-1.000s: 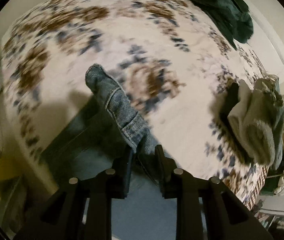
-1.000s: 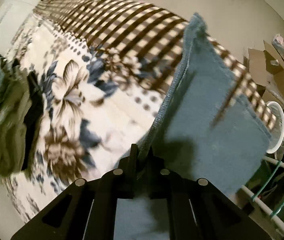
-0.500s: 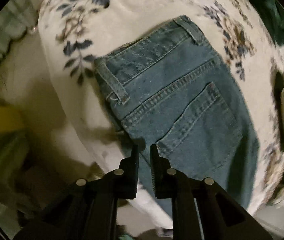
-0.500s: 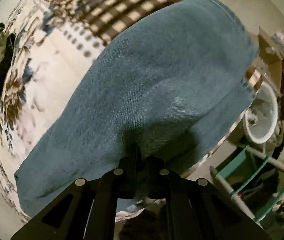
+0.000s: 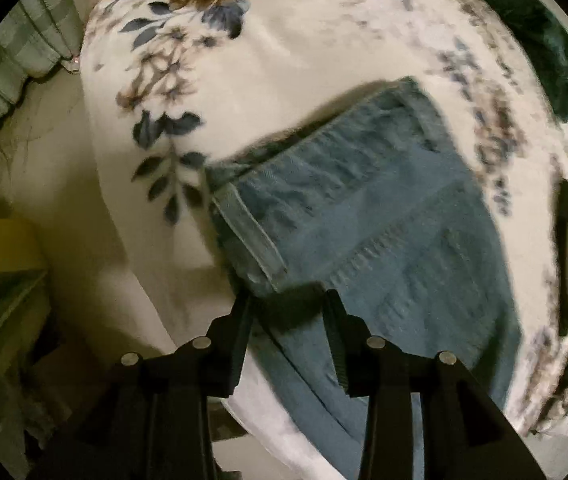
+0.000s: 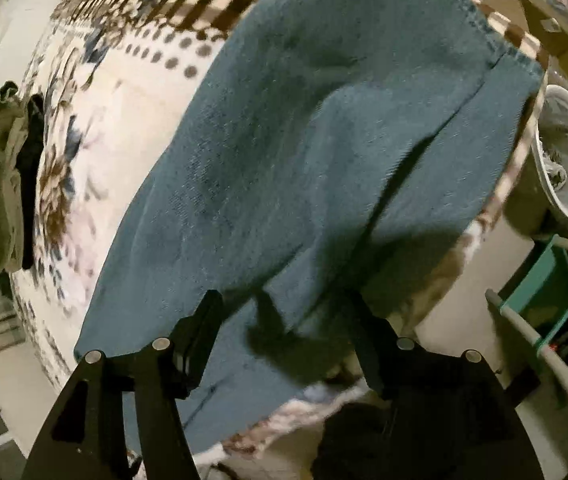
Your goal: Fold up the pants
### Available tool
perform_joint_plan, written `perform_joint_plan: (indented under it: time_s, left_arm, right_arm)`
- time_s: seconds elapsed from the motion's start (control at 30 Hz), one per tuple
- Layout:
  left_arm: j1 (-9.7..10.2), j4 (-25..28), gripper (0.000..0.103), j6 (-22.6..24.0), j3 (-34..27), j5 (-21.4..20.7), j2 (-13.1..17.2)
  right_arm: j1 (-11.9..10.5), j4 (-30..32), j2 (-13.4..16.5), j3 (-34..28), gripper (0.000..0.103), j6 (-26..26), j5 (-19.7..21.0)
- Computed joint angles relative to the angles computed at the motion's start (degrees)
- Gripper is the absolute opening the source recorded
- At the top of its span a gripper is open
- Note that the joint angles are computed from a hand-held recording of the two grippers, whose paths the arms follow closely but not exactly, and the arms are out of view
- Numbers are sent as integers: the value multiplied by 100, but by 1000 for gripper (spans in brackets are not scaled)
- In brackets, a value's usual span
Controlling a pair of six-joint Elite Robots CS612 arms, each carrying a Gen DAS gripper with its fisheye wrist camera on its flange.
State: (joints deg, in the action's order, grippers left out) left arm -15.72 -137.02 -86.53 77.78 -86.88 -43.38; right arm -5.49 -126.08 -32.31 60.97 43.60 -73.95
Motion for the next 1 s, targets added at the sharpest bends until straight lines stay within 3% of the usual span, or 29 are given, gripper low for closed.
perform_joint_plan:
  time_s: [0.07,0.1,0.13,0.2,0.23,0.33,0.57,0.7,0.77,0.8,0.83,0.9,1.0]
  left_arm:
    - [25,-45,32,-35,5,138,35]
    - [31,82,30,11,-61,225,71]
    - [31,144,25,54,-99,320,91]
    - [29,166,19,149,-128,451,94]
    - [32,169,16,210,-134,473,85]
    - [76,81,15,245,-105,466,22]
    - [182,123,15,567,-115,512,-83]
    - [249,248,17,620,-161,123,18]
    - [230,202,18,525,-111,125,-37]
    - [206,196,19,527,-91,194,-85]
    - [158,211,20,576,-80,330,-149]
    - [45,486,25,818,-150,572,-246]
    - [-118,662,53,1208,-325,765,-284]
  right_arm:
    - [30,-150,31,3,63,204,-151]
    - [72,-161,72,-60,52,302,-286]
    - [106,-6,100,-149,28,269,-452]
    - [168,296,141,-313,10,179,-787]
    - [174,335,120,-300,5,182,-850]
    - [157,398,-1,-193,3,105,-908]
    - [78,653,-315,72,2,-260,-861]
    - [-22,1084,-299,166,3,-576,-589]
    - [-57,1131,-283,180,8,-655,-450]
    - [-101,996,-325,273,17,-666,-264]
    - [-127,824,-379,377,35,-636,-157]
    - [-204,336,-549,664,50,-466,-108]
    - [-356,-264,-752,985,51,-32,-239]
